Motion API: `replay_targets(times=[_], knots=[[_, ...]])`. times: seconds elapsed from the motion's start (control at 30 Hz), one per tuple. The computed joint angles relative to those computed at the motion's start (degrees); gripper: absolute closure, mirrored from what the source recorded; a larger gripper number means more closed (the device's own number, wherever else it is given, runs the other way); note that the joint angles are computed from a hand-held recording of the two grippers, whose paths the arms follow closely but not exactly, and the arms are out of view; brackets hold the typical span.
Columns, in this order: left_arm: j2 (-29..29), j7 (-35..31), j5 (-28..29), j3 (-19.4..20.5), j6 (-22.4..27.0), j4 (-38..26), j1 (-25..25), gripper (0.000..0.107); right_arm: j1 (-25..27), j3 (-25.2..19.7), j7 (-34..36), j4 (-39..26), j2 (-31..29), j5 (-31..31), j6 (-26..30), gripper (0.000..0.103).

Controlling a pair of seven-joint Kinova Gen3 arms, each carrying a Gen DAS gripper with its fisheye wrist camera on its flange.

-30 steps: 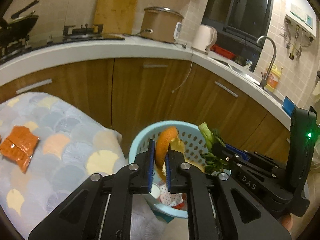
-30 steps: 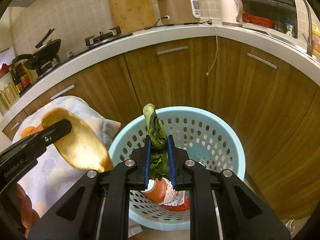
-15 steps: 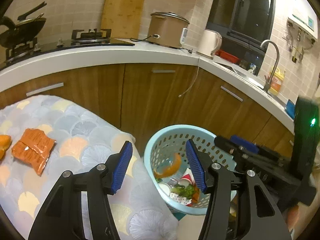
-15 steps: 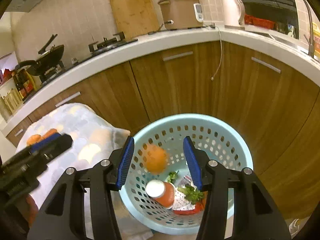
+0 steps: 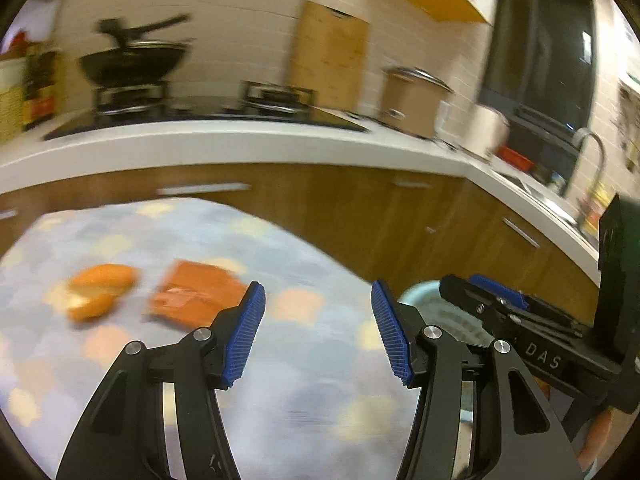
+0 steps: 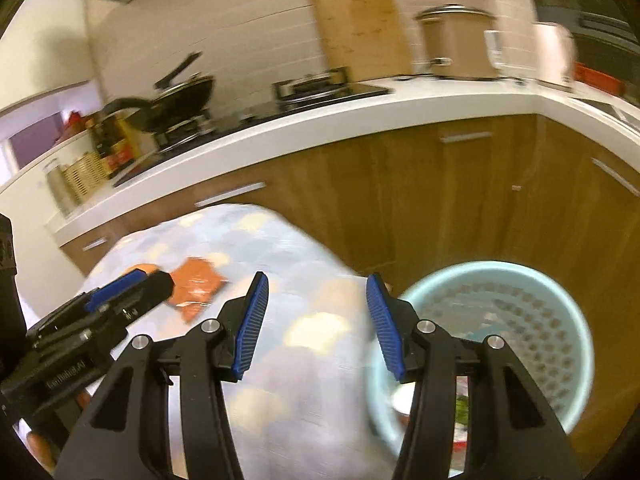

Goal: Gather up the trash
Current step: 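Move both tools back over the table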

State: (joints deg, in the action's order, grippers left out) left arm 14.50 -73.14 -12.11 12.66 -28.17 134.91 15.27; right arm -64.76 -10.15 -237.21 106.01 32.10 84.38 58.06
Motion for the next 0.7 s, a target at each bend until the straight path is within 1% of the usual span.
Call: replay_targets(times=[0.07, 0.13, 0.2, 0.23, 0.27, 0.33, 0.37, 0.4, 0.43, 0.47, 0.5, 0.57, 0.6, 0.63, 0.67, 0.7], knots=[[-1.0, 0.4, -0.6, -1.7, -0.8, 1.1, -2.8, 0.052, 0.9, 0.2, 4.7, -4.1, 1.9, -0.2, -1.5, 0.055], [-1.5, 0.1, -1.4, -3.1, 0.2, 1.0, -4.9, 0.051, 1.8, 1.0, 9.3, -8.5, 4.0, -0.4, -4.5, 0.055], [-1.5, -0.4, -2.0, -4.3, 1.2, 0.7, -7.0, 0.048, 1.9, 2.9, 13.8, -12.6, 5.7, -2.1, -8.0, 0.055], [-1.4, 0.2, -3.3, -4.6, 1.9, 0.3, -8.4, 0.045, 2.0, 3.5, 16.1, -14.6, 6.7, -3.2, -9.0, 0.054], [-0.9, 1.3, -5.5, -4.2, 2.5, -0.2, -10.8, 0.040, 2.6, 3.0, 18.4, -16.6, 7.7, -4.0, -9.0, 0.053], [0.2, 4.0, -10.1, -2.5, 3.7, -1.2, -15.3, 0.037, 4.4, 0.9, 23.1, -21.2, 10.3, -5.0, -8.2, 0.052], [0.9, 4.5, -11.7, -1.9, 4.1, -1.7, -17.0, 0.034, 4.4, 1.4, 25.4, -22.8, 11.0, -6.6, -8.8, 0.050], [2.0, 4.0, -12.6, -2.0, 4.8, -2.5, -17.5, 0.034, 4.0, 2.9, 27.8, -24.5, 11.9, -8.6, -10.3, 0.049], [2.7, 3.4, -12.5, -2.9, 5.5, -3.0, -17.1, 0.033, 3.5, 4.3, 29.5, -26.1, 12.7, -10.5, -11.4, 0.044], [3.9, 2.2, -11.9, -3.2, 7.0, -4.1, -16.8, 0.031, 3.2, 5.0, 30.3, -27.0, 13.3, -11.5, -11.7, 0.036], [4.6, 2.0, -12.2, -2.7, 7.8, -4.4, -17.7, 0.031, 3.0, 5.6, 31.1, -28.2, 14.1, -12.4, -11.7, 0.033], [6.3, 2.3, -12.7, -0.1, 10.3, -6.0, -20.3, 0.031, 1.9, 7.3, 33.8, -30.5, 15.5, -14.4, -11.4, 0.026], [7.2, 3.2, -13.4, 2.1, 12.6, -7.5, -22.4, 0.031, 2.1, 7.0, 36.1, -32.4, 16.5, -15.4, -10.6, 0.024], [8.3, 5.0, -15.0, 4.8, 14.9, -9.1, -24.8, 0.031, 2.8, 5.6, 38.5, -34.2, 17.3, -16.1, -9.3, 0.020], [9.1, 5.9, -16.2, 7.0, 16.3, -10.2, -26.7, 0.031, 3.0, 5.4, 40.8, -35.7, 17.9, -17.5, -8.9, 0.018], [9.7, 5.8, -16.6, 8.2, 17.2, -10.9, -27.7, 0.031, 3.0, 5.9, 43.1, -37.0, 18.5, -19.1, -9.2, 0.018]])
